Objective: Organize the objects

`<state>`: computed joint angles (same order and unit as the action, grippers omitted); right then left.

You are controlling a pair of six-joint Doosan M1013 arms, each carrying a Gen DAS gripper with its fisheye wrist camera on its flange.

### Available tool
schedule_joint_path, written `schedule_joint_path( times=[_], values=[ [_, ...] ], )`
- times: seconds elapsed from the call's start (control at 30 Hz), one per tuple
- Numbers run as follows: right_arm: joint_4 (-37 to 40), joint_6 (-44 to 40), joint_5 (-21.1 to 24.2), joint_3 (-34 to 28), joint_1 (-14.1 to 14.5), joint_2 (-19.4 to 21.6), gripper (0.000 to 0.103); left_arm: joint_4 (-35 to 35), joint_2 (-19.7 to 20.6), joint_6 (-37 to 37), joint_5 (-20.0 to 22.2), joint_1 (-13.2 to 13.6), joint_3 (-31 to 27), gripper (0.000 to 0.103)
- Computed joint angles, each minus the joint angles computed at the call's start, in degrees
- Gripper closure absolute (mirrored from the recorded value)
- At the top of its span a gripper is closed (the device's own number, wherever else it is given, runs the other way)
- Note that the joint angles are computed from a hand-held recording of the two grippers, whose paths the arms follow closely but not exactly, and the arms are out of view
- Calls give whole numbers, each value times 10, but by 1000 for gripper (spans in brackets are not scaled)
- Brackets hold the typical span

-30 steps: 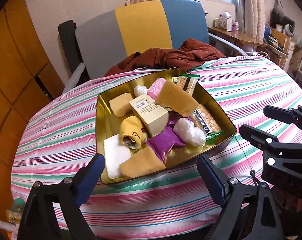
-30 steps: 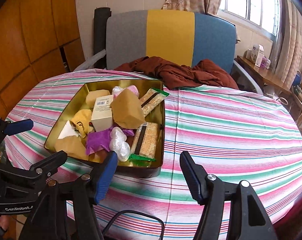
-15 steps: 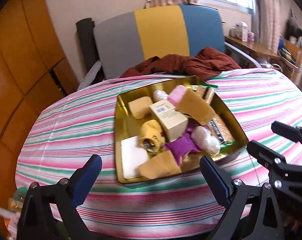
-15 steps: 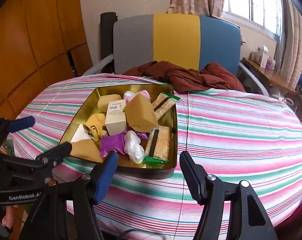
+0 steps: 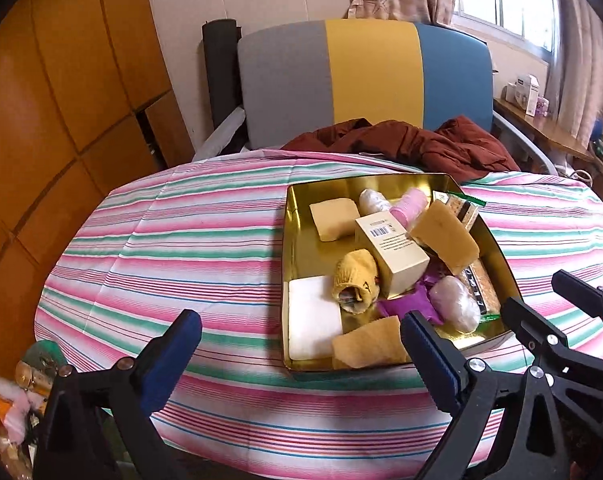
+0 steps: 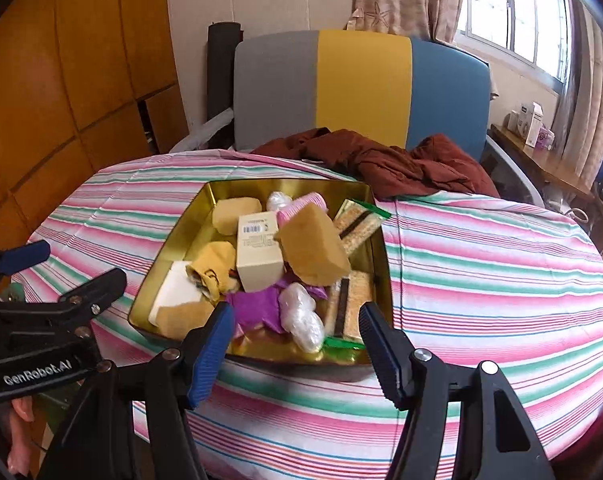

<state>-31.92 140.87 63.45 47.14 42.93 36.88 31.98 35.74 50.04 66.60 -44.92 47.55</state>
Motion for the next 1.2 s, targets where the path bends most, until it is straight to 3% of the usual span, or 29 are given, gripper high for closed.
schedule_joint_path(
  times=[0.2, 1.2],
  values=[
    [-1, 4, 29, -26, -2, 16, 37, 0, 3, -2, 2, 2, -4, 3],
    [7, -8, 48, -68, -3, 39, 37, -8, 7, -23, -3, 17, -26, 0]
  ],
)
